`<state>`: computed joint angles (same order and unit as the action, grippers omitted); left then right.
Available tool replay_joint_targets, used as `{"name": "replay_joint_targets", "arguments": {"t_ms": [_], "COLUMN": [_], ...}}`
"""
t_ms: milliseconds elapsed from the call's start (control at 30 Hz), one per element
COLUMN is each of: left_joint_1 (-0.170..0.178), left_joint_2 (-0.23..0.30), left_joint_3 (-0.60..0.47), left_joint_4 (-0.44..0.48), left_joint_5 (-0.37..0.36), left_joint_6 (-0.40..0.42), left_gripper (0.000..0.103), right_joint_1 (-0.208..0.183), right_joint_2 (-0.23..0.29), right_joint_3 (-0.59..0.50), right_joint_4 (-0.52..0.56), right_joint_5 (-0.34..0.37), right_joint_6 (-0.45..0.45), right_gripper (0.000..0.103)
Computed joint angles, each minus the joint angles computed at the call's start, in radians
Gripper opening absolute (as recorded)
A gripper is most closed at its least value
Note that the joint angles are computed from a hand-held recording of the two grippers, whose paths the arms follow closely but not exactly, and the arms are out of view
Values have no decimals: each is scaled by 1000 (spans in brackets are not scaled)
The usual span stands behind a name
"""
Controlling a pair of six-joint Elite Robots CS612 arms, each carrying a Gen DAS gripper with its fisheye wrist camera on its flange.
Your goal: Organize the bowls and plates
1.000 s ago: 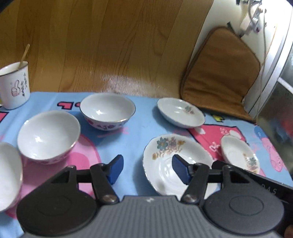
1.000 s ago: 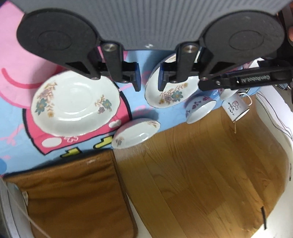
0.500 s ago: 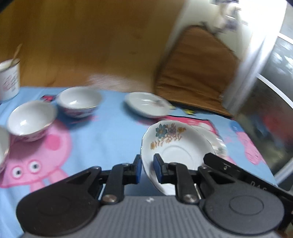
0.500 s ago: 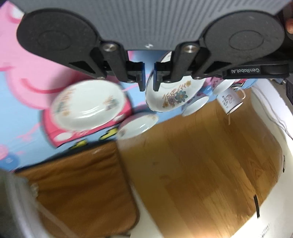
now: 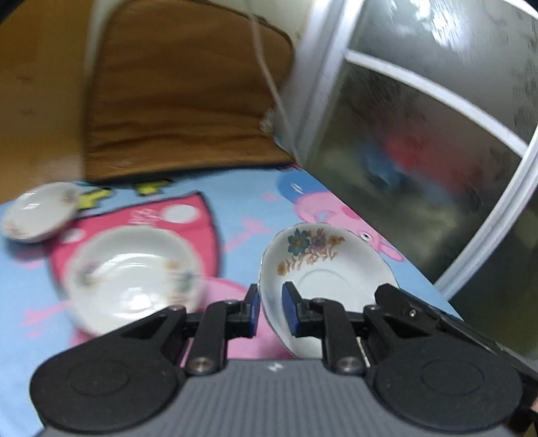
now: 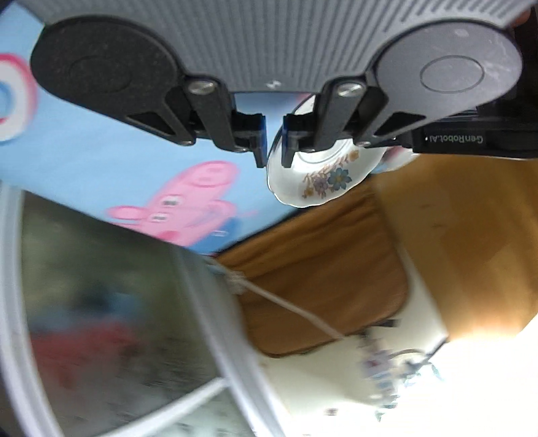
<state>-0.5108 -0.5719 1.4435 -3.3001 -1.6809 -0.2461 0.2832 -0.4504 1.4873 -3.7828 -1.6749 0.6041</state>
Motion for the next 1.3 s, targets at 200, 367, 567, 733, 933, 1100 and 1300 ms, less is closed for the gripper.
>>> {"name": "replay_joint_targets", "arguments": {"t_ms": [200, 367, 567, 733, 933, 1100, 1300], "left_joint_1": [-24, -35, -15, 23, 63, 81, 85], "left_joint_2": [49, 38, -6, -51, -83, -91, -72], "left_joint_3": [-83, -67, 60, 168, 291, 340, 345], "left_joint_4": [86, 81, -221, -311, -312, -296, -322], "left_joint_5": [16, 55, 71, 187, 388, 487, 506], "left_joint_6": [7, 26, 21, -51, -109, -131, -123], "left_gripper": [16, 33, 33, 33, 32, 32, 32], "right_joint_1": [-15, -6, 49, 63, 95, 122, 148], "right_joint_2": [-9, -2, 38, 43, 63, 66, 68], "right_joint_3": [6, 4, -22, -58, -122, -159, -185], "right_joint_4": [108, 90, -178, -165, -75, 2, 45], "right_joint_5": [-19, -57, -246, -48, 203, 276, 184], "right_joint_6": [-9, -32, -106, -158, -167, -215, -215], "right_gripper": [15, 41, 45, 39, 39, 39, 39]}}
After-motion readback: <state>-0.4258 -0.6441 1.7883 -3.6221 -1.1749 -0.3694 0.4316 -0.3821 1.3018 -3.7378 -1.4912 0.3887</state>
